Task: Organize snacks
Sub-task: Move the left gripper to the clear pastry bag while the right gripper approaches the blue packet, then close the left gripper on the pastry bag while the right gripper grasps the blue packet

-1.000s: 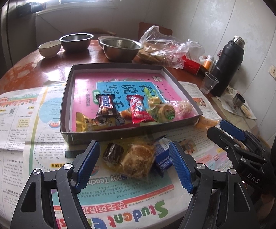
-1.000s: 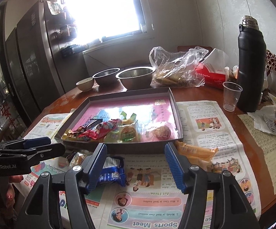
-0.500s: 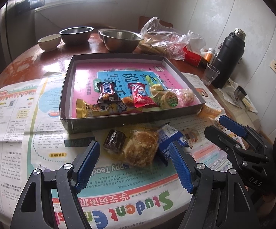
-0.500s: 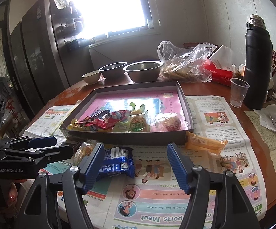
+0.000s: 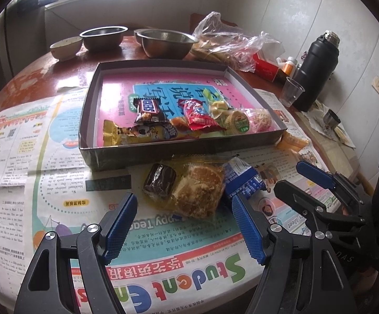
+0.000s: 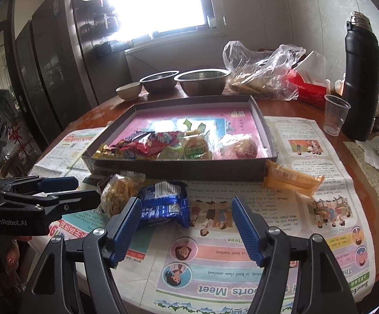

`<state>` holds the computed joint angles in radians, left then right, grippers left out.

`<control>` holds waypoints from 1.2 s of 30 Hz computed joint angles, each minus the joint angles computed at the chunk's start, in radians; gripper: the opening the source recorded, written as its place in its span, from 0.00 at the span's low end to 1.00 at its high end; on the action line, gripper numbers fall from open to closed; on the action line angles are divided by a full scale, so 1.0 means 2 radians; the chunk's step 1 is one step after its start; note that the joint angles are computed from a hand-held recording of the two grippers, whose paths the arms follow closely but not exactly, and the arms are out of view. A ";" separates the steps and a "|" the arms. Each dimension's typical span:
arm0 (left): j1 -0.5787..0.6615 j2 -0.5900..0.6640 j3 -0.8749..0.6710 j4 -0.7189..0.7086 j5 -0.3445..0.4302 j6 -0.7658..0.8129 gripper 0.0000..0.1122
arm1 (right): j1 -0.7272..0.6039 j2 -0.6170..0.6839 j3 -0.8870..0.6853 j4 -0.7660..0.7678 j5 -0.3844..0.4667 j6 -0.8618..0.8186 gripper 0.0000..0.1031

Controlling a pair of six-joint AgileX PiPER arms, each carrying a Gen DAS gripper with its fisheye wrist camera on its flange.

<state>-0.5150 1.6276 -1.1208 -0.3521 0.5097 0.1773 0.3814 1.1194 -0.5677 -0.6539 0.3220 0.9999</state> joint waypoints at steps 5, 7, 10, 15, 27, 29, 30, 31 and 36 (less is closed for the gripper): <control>-0.008 0.004 -0.005 -0.002 -0.003 0.007 0.68 | 0.002 0.012 0.004 0.014 -0.021 -0.022 0.75; -0.012 0.010 -0.011 -0.001 -0.001 0.010 0.68 | 0.004 0.020 0.006 0.017 -0.032 -0.025 0.77; -0.017 0.019 -0.019 0.002 0.001 0.015 0.68 | 0.007 0.033 0.008 0.011 -0.039 -0.020 0.77; -0.022 0.035 -0.033 0.015 0.005 0.008 0.68 | 0.008 0.051 0.007 -0.011 -0.046 -0.001 0.79; -0.014 0.055 -0.051 0.001 0.014 0.028 0.68 | 0.021 0.103 -0.009 -0.149 -0.052 0.126 0.79; -0.017 0.058 -0.055 0.007 0.015 0.025 0.68 | 0.023 0.110 -0.011 -0.186 -0.047 0.161 0.79; -0.017 0.059 -0.056 0.004 0.016 0.029 0.68 | 0.022 0.112 -0.012 -0.197 -0.046 0.171 0.79; -0.018 0.060 -0.058 0.000 0.018 0.031 0.68 | 0.017 0.114 -0.010 -0.209 -0.052 0.182 0.79; -0.022 0.064 -0.063 -0.008 0.026 0.043 0.68 | 0.006 0.110 -0.002 -0.244 -0.050 0.212 0.77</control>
